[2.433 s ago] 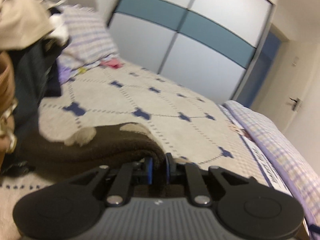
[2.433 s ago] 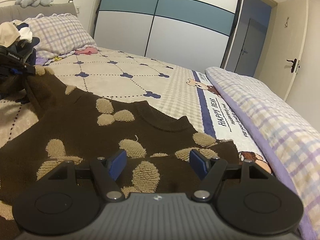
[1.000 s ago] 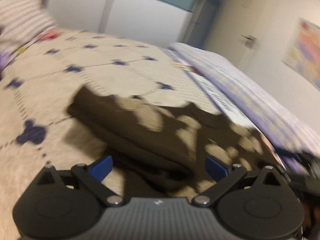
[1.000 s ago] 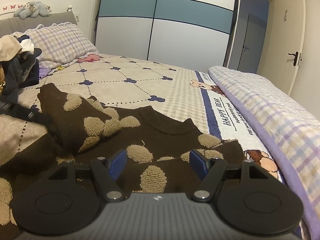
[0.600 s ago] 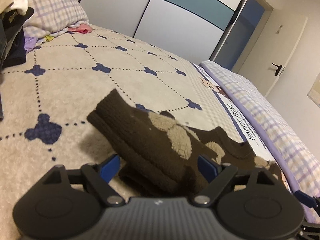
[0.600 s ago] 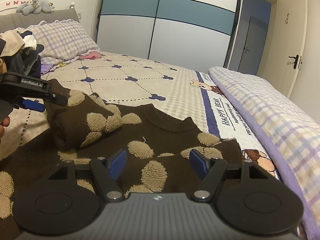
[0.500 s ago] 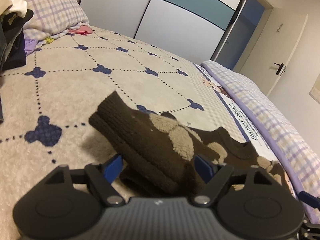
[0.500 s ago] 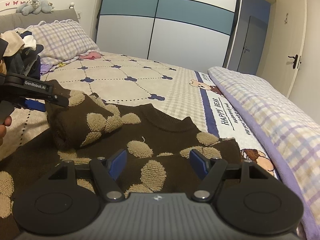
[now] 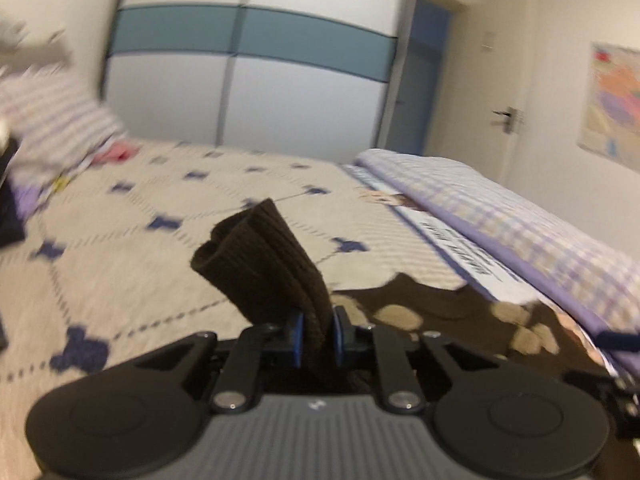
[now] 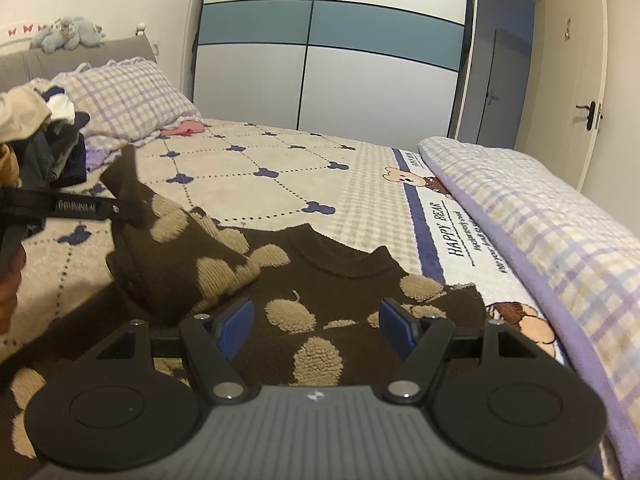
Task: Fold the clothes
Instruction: 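Lift the cuff with the left gripper and fold the sleeve across the body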
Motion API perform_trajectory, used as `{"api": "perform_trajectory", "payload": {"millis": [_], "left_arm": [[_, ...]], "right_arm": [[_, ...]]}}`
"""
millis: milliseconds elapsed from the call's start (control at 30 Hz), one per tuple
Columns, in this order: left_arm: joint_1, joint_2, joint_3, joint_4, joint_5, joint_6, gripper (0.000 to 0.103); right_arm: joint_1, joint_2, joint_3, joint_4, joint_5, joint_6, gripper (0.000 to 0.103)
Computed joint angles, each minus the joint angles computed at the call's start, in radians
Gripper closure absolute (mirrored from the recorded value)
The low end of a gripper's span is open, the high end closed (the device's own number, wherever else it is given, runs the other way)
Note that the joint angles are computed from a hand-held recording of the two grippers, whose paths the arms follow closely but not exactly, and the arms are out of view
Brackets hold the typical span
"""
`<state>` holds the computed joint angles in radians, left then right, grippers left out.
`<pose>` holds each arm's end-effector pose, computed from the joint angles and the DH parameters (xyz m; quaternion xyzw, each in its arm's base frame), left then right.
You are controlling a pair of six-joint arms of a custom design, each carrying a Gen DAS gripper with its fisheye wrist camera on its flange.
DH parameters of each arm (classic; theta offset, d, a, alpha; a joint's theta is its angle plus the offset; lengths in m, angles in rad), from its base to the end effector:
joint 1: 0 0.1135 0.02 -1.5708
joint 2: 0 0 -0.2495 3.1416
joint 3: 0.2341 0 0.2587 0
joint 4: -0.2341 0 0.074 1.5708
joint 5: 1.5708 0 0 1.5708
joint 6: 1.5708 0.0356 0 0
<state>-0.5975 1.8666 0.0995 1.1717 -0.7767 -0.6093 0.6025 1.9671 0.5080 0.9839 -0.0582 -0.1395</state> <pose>0.1668 -0.0833 0.0379 -0.1823 0.8166 0.0293 0.5469 0.2472 0.1725 0.0502 -0.3235 0.7898 0.1436 0.5010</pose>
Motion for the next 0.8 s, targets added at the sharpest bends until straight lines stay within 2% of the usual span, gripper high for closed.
{"api": "perform_trajectory", "payload": {"millis": [267,633,700,733,767,800], "left_arm": [[-0.146,0.000,0.072,-0.079,-0.019,0.115,0.089],[-0.239,0.131,0.194,-0.138,0.085,0.234,0.088],[-0.246,0.139,0.198,-0.138,0.112,0.261,0.082],[-0.247,0.135,0.194,-0.135,0.125,0.270,0.068],[-0.248,0.131,0.189,-0.129,0.136,0.279,0.049],[-0.249,0.124,0.177,-0.120,0.143,0.286,0.041]], "right_arm": [[-0.039,-0.063,-0.008,-0.060,-0.080,0.086,0.031],[-0.100,-0.107,0.003,-0.132,-0.244,0.241,0.031],[-0.103,-0.101,0.011,-0.147,-0.251,0.251,0.031],[-0.104,-0.097,0.017,-0.155,-0.254,0.252,0.031],[-0.106,-0.092,0.023,-0.167,-0.259,0.254,0.031],[-0.109,-0.087,0.032,-0.182,-0.265,0.256,0.031]]}}
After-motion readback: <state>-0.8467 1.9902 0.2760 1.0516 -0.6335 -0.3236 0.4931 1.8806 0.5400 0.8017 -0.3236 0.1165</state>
